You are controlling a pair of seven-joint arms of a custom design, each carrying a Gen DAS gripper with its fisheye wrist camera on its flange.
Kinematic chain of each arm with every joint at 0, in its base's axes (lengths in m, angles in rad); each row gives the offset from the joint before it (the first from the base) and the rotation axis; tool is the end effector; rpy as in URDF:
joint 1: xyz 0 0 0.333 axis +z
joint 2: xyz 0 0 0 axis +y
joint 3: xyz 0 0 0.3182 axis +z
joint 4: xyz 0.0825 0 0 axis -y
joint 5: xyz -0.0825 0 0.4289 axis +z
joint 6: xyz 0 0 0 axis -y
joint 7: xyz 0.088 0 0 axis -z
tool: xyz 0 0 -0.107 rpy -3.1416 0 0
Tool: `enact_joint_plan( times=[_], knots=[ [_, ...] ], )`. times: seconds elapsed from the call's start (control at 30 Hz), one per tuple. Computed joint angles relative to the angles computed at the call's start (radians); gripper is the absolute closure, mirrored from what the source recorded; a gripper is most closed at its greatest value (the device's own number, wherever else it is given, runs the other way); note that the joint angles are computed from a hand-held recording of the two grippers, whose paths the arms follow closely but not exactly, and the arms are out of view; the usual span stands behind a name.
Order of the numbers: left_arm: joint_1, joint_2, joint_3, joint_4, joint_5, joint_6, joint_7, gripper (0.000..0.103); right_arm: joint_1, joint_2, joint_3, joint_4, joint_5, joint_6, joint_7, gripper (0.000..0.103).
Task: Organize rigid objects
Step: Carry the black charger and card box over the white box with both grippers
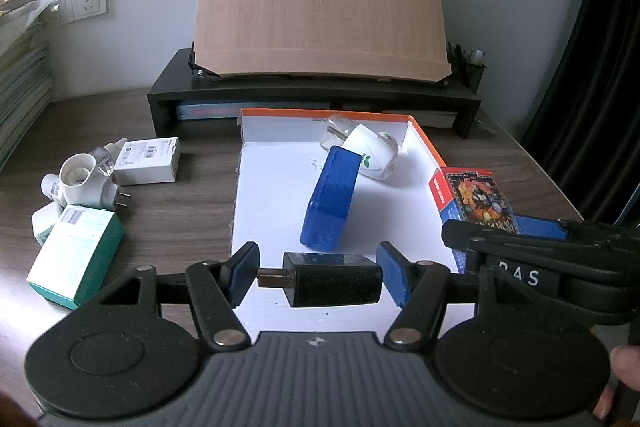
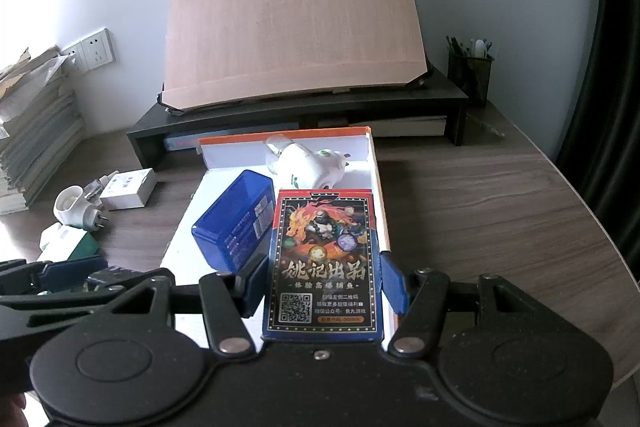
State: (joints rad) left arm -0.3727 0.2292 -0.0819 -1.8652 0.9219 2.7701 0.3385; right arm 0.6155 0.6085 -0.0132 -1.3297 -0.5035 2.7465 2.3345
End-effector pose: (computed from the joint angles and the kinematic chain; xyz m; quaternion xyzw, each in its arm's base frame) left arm 0.6085 -0.3318 0.4390 -0.6532 0.6353 -0.3159 0.2644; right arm 0.6597 0.4805 0.4548 -0.7105 0.5636 -0.2194 0.3599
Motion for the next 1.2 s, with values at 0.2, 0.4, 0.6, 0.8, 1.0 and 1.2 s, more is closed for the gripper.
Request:
enact_joint_plan(
  times=[0.2, 0.4, 0.6, 0.8, 1.0, 1.2],
  knots=[
    [-0.003, 0.007, 0.000, 0.008, -0.004, -0.004, 0.001, 0.038, -0.009, 0.011, 0.004, 0.011, 0.013, -0.004, -0.017, 0.032],
    [-0.008, 0.024, 0.002, 0.025, -0.024, -0.011, 0.013, 0.038, -0.014, 0.028, 0.010, 0.033, 0.030, -0.018, -0.041, 0.032],
    [-0.010, 0.034, 0.010, 0.033, -0.047, -0.009, 0.034, 0.038, -0.014, 0.053, 0.014, 0.068, 0.049, -0.034, -0.064, 0.032],
    [-0.009, 0.040, 0.020, 0.035, -0.066, -0.001, 0.053, 0.038, -0.008, 0.085, 0.014, 0.117, 0.065, -0.055, -0.084, 0.032],
    [-0.005, 0.044, 0.027, 0.033, -0.091, 0.014, 0.081, 0.038, 0.002, 0.127, 0.010, 0.183, 0.080, -0.089, -0.100, 0.032],
    [0.002, 0.040, 0.031, 0.024, -0.120, 0.022, 0.115, 0.038, 0.013, 0.170, 0.008, 0.252, 0.096, -0.125, -0.117, 0.032]
  ],
)
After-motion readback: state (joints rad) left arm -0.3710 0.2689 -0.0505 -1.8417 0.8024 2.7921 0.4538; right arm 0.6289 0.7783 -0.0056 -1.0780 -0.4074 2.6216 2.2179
